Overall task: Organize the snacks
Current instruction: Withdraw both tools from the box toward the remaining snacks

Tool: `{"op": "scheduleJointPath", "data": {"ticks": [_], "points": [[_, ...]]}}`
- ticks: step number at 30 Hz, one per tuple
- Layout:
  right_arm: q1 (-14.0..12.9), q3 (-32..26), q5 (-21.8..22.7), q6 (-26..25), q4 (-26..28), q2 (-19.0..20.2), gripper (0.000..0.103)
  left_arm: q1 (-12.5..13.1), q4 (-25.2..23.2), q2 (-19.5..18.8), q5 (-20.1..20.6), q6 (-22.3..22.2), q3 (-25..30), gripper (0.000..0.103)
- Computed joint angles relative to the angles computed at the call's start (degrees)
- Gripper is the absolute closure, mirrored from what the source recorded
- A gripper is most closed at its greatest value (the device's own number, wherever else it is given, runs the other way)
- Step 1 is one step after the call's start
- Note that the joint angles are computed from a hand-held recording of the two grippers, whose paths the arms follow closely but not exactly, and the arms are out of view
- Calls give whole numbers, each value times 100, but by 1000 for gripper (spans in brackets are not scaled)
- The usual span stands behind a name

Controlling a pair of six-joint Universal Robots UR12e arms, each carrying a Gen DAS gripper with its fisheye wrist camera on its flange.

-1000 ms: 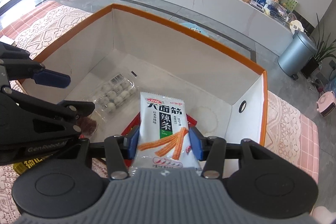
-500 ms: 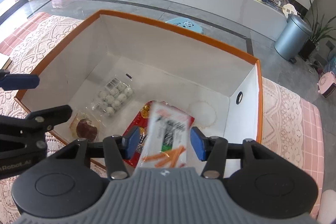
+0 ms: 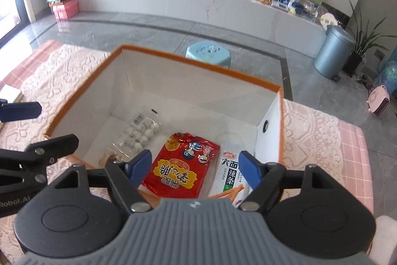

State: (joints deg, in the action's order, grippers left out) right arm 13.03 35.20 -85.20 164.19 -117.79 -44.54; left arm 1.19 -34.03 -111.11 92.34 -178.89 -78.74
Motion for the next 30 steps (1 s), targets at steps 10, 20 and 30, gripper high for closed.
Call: {"op": "scheduleJointPath", "data": {"ticks": [10,20,30], "points": [[-193,1912,512,534,-1649,-1156,14,-94,615,499,21,204,-644,24],[-242,3728,495,553,-3442,-2123,8,-194,1019,945,-259,641,-1217,17],[-254,4912,62,773,-4506,-2748,8,-326,1339,1192,-118,407,-1700,15]]}}
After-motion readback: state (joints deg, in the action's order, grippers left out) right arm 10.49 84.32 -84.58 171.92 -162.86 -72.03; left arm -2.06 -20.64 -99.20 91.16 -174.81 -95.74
